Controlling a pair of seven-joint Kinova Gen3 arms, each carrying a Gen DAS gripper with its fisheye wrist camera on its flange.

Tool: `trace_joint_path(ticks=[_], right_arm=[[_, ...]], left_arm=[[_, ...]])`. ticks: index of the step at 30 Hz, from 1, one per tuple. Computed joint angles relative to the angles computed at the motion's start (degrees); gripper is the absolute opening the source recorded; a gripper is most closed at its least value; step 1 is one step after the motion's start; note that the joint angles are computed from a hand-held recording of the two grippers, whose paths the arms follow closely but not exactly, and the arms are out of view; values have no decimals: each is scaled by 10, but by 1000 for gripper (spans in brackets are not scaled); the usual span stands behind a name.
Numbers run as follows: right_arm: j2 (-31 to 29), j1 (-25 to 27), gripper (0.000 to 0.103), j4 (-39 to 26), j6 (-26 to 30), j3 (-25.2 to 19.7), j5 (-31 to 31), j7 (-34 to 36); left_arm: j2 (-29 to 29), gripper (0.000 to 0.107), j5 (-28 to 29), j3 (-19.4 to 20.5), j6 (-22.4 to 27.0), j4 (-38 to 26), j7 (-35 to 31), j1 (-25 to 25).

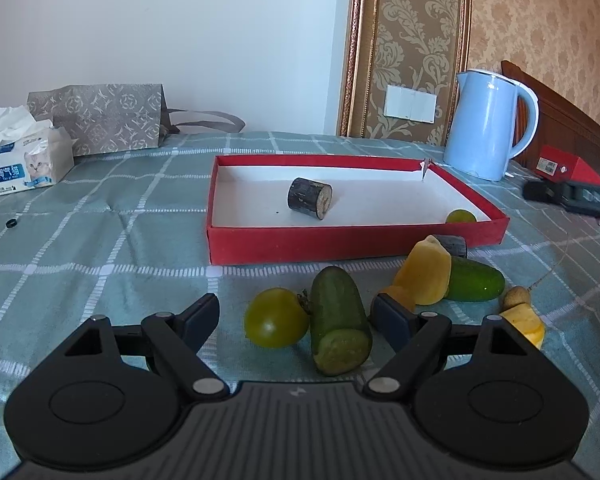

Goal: Organize fruits
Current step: 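Carry the green tomato into the red box and release it with the right gripper, then move the left gripper to the large green tomato and close on it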

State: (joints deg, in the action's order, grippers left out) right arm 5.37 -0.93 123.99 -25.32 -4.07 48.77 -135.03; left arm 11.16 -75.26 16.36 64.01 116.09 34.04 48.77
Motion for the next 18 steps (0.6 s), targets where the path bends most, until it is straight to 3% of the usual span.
trace_joint_path(ticks=[3,7,11,13,18], right_arm=[[3,22,98,16,-39,10,21,-26],[9,33,99,8,-37,8,68,-72],[8,23,99,12,-37,11,62,-53],[7,21,100,15,-39,11,57,-45],[8,18,102,10,-24,8,59,-51]], left_arm=[[-7,84,-1,1,3,10,6,1],[-16,85,-4,9,36,29,29,10],[-34,85,-2,19,43,53,60,6],[-31,84,16,17,53,45,45,1],[-49,85,17,17,14,54,35,-30]])
